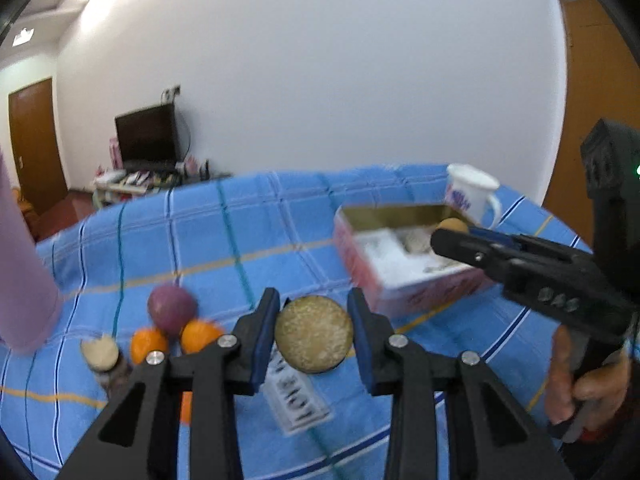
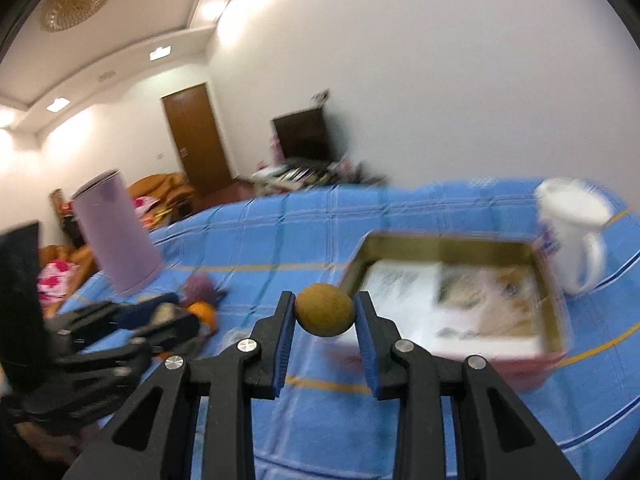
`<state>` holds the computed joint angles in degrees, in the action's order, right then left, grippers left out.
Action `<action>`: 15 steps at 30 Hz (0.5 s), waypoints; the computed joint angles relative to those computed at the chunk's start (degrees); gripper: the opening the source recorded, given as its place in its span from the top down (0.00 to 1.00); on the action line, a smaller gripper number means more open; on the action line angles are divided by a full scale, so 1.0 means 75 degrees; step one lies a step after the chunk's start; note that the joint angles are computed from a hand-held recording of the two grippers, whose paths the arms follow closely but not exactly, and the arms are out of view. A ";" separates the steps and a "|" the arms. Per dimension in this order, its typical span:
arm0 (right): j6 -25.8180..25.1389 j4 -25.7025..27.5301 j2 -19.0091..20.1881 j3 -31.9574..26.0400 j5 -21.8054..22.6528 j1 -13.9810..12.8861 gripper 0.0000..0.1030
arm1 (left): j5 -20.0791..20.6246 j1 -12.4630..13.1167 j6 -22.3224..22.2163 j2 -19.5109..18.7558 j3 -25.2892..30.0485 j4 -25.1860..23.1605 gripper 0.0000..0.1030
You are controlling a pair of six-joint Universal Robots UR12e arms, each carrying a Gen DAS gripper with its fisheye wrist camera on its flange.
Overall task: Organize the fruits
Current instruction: 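Carry both fruits over the pink tin and open both tools to drop them inside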
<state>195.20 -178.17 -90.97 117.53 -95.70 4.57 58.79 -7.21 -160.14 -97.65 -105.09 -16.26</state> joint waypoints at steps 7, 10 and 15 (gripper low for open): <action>-0.0569 -0.0136 -0.0142 0.0239 -0.0761 -0.0385 0.69 | 0.0016 -0.0451 -0.0399 -0.0355 0.0422 0.0290 0.64; -0.0252 0.0180 -0.0229 0.0284 -0.0500 -0.0736 0.69 | 0.0152 -0.0653 -0.0495 -0.0513 0.0582 0.0234 0.64; -0.0121 0.0621 -0.0214 0.0217 -0.0385 -0.0974 0.69 | 0.0470 -0.1083 -0.0601 -0.0806 0.0917 -0.0028 0.64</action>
<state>194.29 -173.51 -92.58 119.16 -98.59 -2.73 62.32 -15.34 -164.65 -103.70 -98.21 -16.47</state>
